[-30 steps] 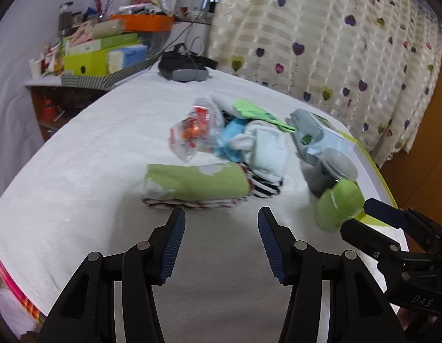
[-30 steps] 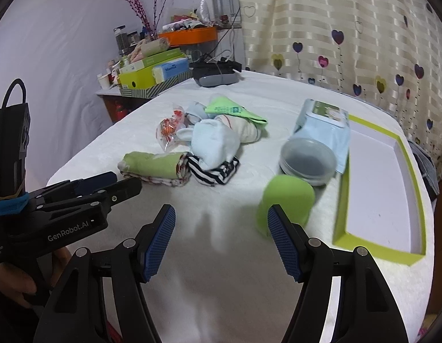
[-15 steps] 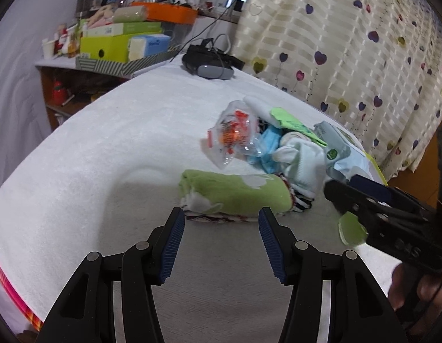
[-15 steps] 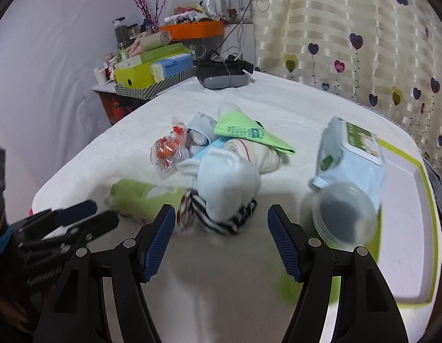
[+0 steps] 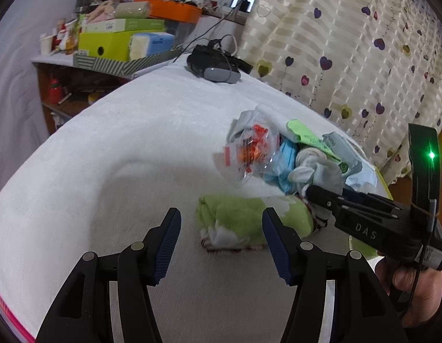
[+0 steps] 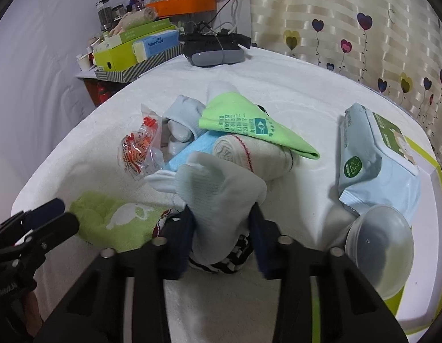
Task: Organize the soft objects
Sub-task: 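Reach the right gripper to the white sock and close on it, then close the left gripper on the rolled green towel while the right gripper holds the white sock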
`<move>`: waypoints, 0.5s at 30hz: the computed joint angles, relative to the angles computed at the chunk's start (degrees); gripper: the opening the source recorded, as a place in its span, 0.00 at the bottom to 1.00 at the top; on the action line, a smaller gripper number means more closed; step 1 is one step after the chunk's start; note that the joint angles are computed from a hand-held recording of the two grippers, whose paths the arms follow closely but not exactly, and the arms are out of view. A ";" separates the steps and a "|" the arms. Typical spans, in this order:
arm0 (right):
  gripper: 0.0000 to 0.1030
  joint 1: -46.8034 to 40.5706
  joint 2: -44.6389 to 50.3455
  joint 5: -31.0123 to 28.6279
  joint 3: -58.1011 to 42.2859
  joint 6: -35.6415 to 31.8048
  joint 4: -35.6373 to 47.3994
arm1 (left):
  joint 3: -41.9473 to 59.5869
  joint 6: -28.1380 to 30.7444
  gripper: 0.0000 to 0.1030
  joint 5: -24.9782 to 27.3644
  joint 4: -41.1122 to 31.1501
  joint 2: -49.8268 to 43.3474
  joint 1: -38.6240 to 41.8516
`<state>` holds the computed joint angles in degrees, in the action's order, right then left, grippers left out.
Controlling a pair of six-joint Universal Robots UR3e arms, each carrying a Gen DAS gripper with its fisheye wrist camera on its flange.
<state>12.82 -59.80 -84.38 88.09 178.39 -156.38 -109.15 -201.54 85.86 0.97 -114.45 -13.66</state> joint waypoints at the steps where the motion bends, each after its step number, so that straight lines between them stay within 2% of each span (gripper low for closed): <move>1: 0.32 0.07 -0.08 -0.06 0.04 0.07 -0.33 | 0.65 0.58 0.57 -0.21 -0.12 -0.32 0.05; 10: 0.31 -1.65 -7.92 2.50 7.64 0.03 -5.25 | 6.64 11.78 0.58 -3.65 -3.34 -3.52 0.35; 12: 0.31 -2.08 -9.47 3.30 9.10 -0.03 -5.73 | 7.03 14.93 0.64 -4.95 -2.91 -4.11 0.60; 15: 0.31 -2.52 -11.80 4.24 11.60 0.06 -6.60 | 8.92 19.58 0.65 -6.40 -6.10 -4.99 0.48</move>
<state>10.30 -71.60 -80.14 99.69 178.45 -162.99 -100.23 -181.97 79.46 -5.13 -119.44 -13.18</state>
